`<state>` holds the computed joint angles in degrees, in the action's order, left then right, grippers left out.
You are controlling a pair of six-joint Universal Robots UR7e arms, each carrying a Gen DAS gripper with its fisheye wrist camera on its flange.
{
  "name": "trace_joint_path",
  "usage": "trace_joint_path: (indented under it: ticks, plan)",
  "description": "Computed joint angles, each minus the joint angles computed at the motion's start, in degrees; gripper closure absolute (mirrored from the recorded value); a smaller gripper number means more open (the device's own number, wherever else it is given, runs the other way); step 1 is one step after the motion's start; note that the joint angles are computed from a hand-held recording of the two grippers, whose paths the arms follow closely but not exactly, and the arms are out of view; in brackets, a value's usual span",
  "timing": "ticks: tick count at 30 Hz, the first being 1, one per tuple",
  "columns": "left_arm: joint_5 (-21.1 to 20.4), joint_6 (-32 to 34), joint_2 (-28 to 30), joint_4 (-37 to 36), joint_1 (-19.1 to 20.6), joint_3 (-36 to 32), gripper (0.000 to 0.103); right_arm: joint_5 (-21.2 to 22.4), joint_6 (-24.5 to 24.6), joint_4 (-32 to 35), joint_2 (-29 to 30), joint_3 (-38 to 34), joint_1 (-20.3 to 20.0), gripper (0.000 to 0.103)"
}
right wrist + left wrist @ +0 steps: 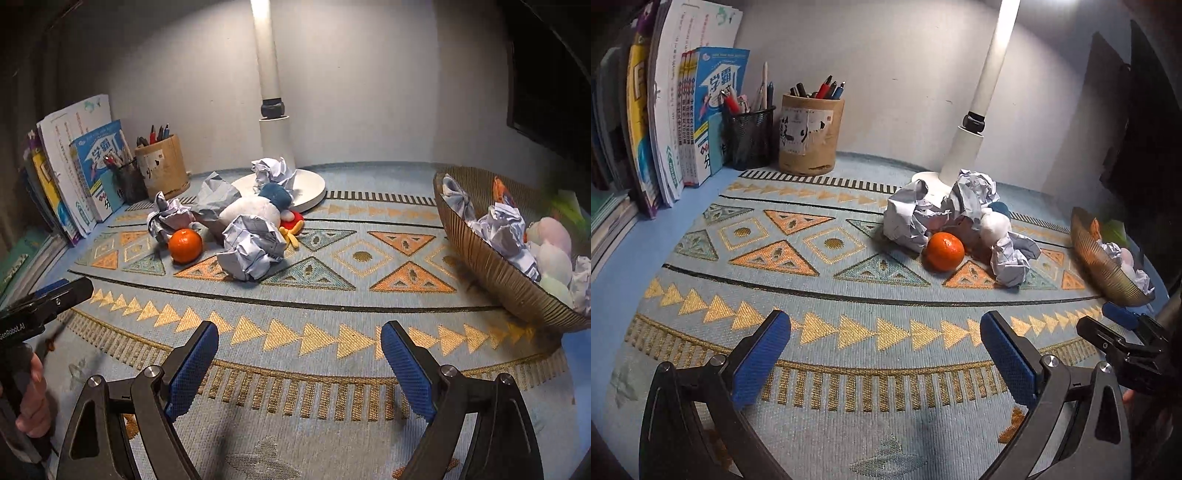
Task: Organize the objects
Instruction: 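Move both tools back toward the paper balls near the lamp base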
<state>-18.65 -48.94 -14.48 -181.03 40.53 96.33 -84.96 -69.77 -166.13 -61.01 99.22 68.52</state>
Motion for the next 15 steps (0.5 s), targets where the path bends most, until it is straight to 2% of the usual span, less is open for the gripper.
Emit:
trace_joint_path:
  ticks: [3, 4, 6, 7, 9, 11, 12, 15]
  plan:
    - [-1.6, 0.1, -0.5, -1.4, 0.3, 0.5, 0.001, -2.4, 0.5, 3.5, 0.6, -1.7, 0.7, 0.014]
    - [-3.8, 1.2, -1.1, -2.6, 0.8, 0.9, 0.001, -5.2, 1.8, 6.8, 1.2, -3.3, 1.5, 0.014]
    - [-11.3, 4.8, -3.4, -4.1, 2.6, 1.4, 0.001, -9.3, 6.3, 17.8, 2.2, -7.7, 3.0, 0.014]
    - [-12.2, 5.9, -4.3, -3.8, 3.1, 1.0, 0.001, -10.2, 7.6, 20.8, 2.5, -8.9, 3.8, 0.014]
    - [-10.3, 9.5, -5.0, -2.6, 3.4, -1.2, 0.001, -11.8, 7.8, 19.5, 3.2, -9.2, 5.7, 0.014]
    - [-9.8, 15.2, -4.6, -4.2, 4.3, -4.2, 0.001, -9.9, 7.4, 16.1, 4.2, -9.1, 6.9, 0.014]
    - [-9.6, 16.0, -4.5, -2.6, 5.2, -6.0, 0.001, -9.5, 7.8, 15.3, 5.3, -9.8, 7.4, 0.014]
    - [-4.5, 13.8, -2.3, 8.7, 7.8, -12.9, 0.001, -8.6, 9.5, 13.9, 9.1, -12.9, 8.5, 0.014]
